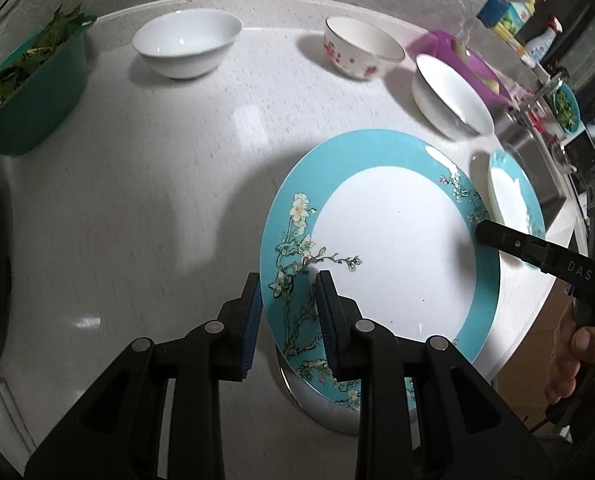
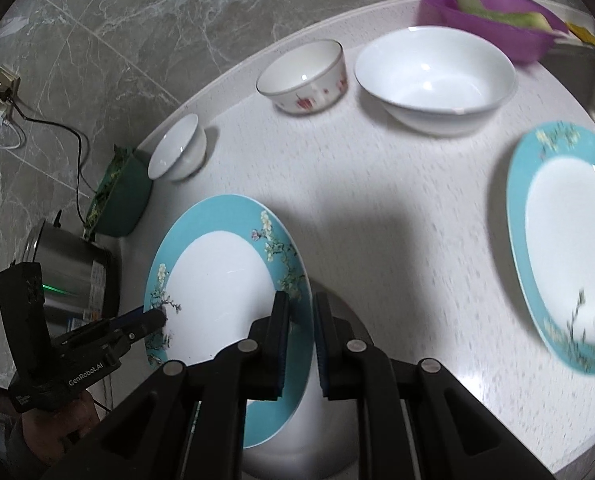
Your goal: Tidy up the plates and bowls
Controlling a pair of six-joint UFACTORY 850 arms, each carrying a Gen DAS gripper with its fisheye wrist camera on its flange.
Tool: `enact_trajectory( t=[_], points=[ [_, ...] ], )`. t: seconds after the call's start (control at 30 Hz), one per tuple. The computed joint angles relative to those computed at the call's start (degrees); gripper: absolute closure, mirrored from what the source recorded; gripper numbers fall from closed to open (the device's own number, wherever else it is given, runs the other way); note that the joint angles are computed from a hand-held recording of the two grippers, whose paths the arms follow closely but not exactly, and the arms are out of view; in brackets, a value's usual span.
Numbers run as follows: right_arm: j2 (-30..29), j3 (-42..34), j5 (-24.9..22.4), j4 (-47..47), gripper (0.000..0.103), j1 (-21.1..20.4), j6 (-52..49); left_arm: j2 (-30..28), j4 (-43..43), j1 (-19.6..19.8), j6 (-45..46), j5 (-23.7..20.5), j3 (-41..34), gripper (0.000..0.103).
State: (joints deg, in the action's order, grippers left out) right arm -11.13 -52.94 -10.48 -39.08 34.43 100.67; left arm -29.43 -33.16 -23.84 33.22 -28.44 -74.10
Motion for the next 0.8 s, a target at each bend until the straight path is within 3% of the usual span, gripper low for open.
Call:
enact_trajectory(
  t=[0.4, 0.8],
  points=[
    [1.12, 5.05, 0.05, -8.13, 0.088, 3.13, 10.82, 2.12, 3.16, -2.92, -2.41, 5.17, 7.39, 0.078],
    [-0.59, 3.81, -4.79, -8.95, 0.085, 5.24, 8.14, 1.81, 12.72, -5.41, -9.05, 10.18, 8.13, 0.078]
  ],
)
